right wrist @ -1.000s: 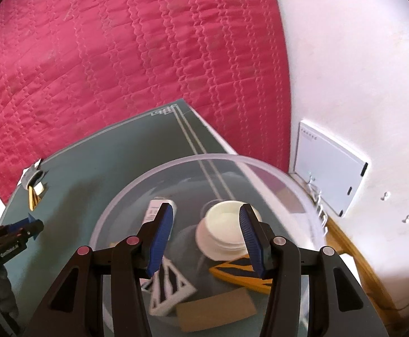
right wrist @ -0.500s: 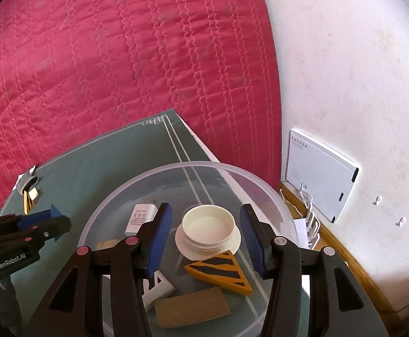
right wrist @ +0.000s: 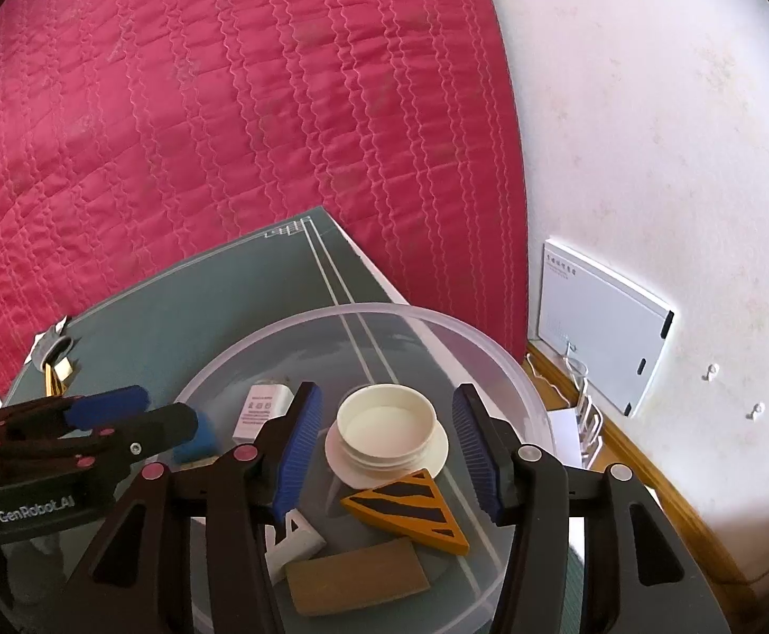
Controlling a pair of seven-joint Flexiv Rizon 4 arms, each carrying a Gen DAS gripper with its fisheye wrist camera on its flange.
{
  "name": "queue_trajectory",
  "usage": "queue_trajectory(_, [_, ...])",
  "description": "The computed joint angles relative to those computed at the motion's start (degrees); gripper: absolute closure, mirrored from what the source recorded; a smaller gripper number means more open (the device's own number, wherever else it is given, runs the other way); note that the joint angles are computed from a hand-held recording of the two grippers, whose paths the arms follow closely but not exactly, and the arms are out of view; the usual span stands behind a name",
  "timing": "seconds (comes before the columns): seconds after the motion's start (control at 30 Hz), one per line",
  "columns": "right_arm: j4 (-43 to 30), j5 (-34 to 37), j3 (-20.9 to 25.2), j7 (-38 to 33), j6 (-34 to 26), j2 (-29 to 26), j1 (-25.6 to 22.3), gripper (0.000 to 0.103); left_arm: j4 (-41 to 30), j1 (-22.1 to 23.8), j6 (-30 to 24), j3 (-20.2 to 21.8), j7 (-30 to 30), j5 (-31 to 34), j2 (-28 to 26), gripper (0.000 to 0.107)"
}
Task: Organize rigid objects
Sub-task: 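Carry the blue block into the bin and open the left tool, then move both tools back over the table toward the orange block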
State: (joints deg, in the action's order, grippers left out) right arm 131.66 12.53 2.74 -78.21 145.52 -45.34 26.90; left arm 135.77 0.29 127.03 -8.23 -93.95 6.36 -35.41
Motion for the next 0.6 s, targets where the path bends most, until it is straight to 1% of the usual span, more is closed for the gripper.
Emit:
queue_trajectory(0.13, [0.1,0.1,0.0,-0.1,0.1,0.0,0.1,0.048,0.5,-0.2,0.8,1.1,-0.2,-0.9,-0.2,0.038])
queue_trajectory(0.3, [0.2,0.5,0.0,-0.4,0.2,0.1,0.3,0.047,1.5,-2.7,2.5,3.8,0.6,-4.5,-0.3,0.036])
queue_trajectory(0.6, [0.2,1.3,0.0,-1.3,0.5,0.1,1.6,0.045,3.6,-4.2,5.3,6.4,1.2,-9.4,-0.4,0.02])
